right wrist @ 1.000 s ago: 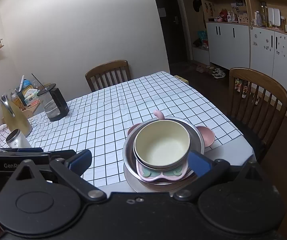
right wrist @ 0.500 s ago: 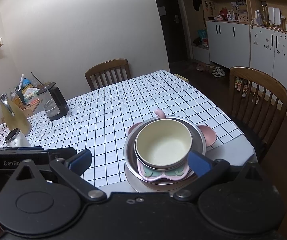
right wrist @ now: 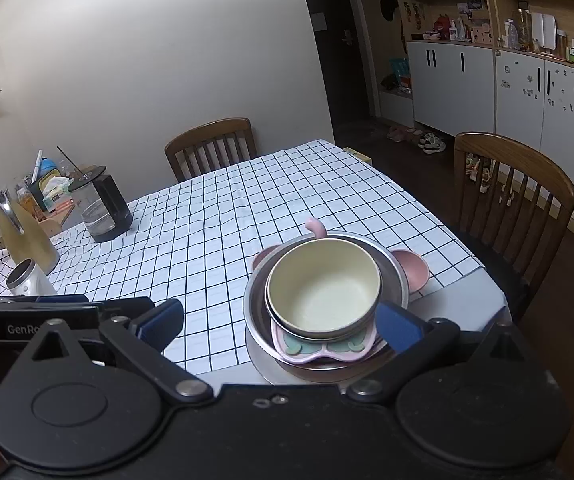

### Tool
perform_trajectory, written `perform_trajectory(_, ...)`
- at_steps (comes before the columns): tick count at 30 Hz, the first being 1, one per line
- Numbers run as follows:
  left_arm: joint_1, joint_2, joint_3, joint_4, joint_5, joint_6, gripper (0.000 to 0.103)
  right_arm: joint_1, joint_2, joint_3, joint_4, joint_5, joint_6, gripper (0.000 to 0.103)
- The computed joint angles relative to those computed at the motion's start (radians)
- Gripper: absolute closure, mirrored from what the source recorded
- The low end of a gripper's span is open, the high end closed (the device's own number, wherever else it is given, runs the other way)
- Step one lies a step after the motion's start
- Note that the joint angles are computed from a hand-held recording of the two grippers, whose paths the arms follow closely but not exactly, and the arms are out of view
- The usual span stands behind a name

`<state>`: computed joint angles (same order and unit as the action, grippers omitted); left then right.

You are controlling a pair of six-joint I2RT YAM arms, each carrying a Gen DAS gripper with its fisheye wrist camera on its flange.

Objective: Organize plates and bowls

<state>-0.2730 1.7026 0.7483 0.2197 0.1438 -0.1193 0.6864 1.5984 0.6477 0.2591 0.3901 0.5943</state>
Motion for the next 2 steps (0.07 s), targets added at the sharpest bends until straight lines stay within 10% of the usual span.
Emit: perform_trajectory(2, 0.002, 0.003, 0.003, -0.002, 0.002, -0.001, 0.000, 0.001, 0.003, 0.003, -0.002, 0.001, 0.000, 0.000)
